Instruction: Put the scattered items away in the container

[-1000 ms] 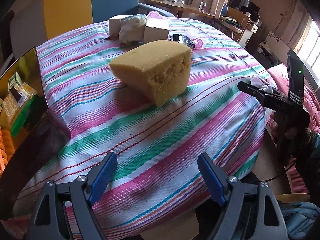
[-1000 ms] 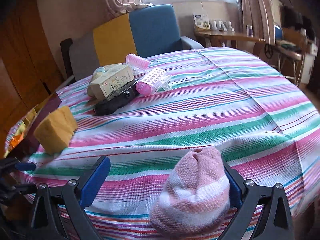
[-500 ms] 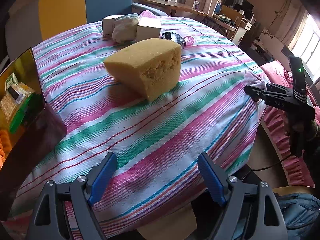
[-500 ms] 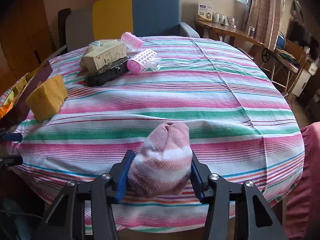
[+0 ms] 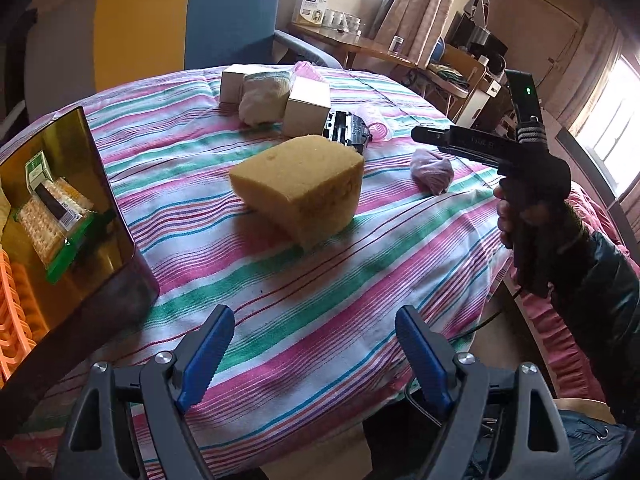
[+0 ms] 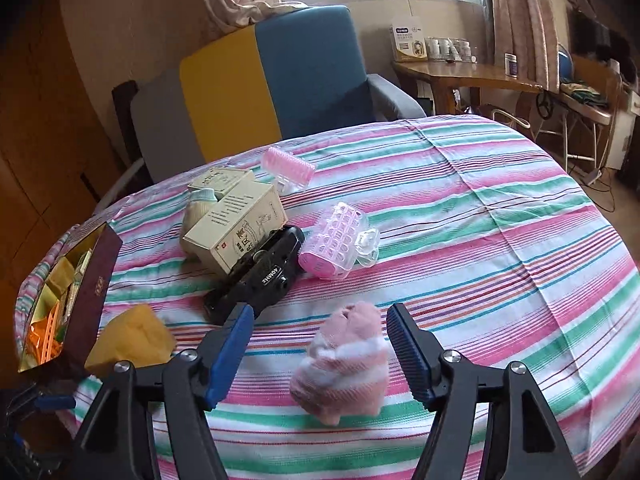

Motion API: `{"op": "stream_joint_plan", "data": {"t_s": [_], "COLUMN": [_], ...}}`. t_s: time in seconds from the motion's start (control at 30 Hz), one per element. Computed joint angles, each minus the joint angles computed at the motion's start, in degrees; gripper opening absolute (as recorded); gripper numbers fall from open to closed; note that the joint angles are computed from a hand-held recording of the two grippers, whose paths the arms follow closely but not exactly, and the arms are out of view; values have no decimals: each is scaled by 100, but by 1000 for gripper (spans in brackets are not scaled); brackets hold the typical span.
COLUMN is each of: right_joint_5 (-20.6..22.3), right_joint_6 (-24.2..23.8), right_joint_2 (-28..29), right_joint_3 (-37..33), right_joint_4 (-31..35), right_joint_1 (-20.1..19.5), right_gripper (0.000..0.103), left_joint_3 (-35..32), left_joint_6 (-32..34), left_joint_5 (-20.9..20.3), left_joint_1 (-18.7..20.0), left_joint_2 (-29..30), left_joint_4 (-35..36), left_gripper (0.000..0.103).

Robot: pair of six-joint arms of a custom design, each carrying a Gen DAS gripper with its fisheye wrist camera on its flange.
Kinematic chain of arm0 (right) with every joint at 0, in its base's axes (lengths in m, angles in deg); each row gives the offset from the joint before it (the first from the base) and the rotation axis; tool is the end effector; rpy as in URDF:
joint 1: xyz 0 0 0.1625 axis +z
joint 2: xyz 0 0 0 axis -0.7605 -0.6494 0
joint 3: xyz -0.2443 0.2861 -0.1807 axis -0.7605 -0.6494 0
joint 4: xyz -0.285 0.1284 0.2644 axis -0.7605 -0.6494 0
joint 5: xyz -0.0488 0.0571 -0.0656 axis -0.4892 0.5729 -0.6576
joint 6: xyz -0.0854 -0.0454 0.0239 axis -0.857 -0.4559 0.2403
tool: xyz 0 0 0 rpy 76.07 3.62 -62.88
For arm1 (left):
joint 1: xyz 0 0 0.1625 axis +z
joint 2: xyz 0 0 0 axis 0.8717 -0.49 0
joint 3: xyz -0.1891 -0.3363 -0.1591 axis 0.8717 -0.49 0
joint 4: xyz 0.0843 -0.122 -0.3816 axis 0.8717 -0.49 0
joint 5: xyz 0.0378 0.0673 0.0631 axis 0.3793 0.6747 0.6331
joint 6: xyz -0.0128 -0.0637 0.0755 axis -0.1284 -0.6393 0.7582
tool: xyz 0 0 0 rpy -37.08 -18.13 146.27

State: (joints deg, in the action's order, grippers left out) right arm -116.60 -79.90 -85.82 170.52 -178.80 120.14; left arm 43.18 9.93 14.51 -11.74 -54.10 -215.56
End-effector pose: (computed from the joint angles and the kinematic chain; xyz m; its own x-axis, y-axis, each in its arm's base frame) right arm -0.0981 -0.6395 0.2877 -0.8416 0.0132 0.5400 -0.3700 0.7142 -0.5942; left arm -0.2617 -0.5696 -0.0568 -0.7645 0.4847 -0.4250 0.5908 0.7906 -0.1610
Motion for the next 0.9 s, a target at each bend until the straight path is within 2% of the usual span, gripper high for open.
{"op": "stream_joint_plan", "data": {"t_s": [0.17, 0.23, 0.43, 0.53, 0.63, 0.9], "right_joint_5": [-331, -338, -504, -605, -789, -701], "right_joint_6": [-422, -553, -685, -807, -1104, -1214], "right_joint_2": [-22, -118, -181, -159, -110, -350], "right_joint_3": [519, 749, 1012, 1064, 1195, 1563], "right_joint_4": [-780, -959, -1018, -981, -1118, -1015], "right_joint_1": [-40, -114, -230, -218, -192, -252], "right_gripper": [70, 70, 70, 71, 73, 76], "left_joint_3": [-148, -305, -1101, -1577, -1930, -2365], "left_joint_6": [8, -34, -177, -399, -595, -1109], "left_joint_5": [52, 71, 204, 438, 915, 1410], "left_joint_1": [13, 6, -70, -116, -183, -226], "left_joint_2": [45, 89, 401, 657, 905, 1245], "left_joint_4": [70, 122, 591, 991, 1340, 1823], "left_gripper": [84, 84, 85, 85, 85, 86]}}
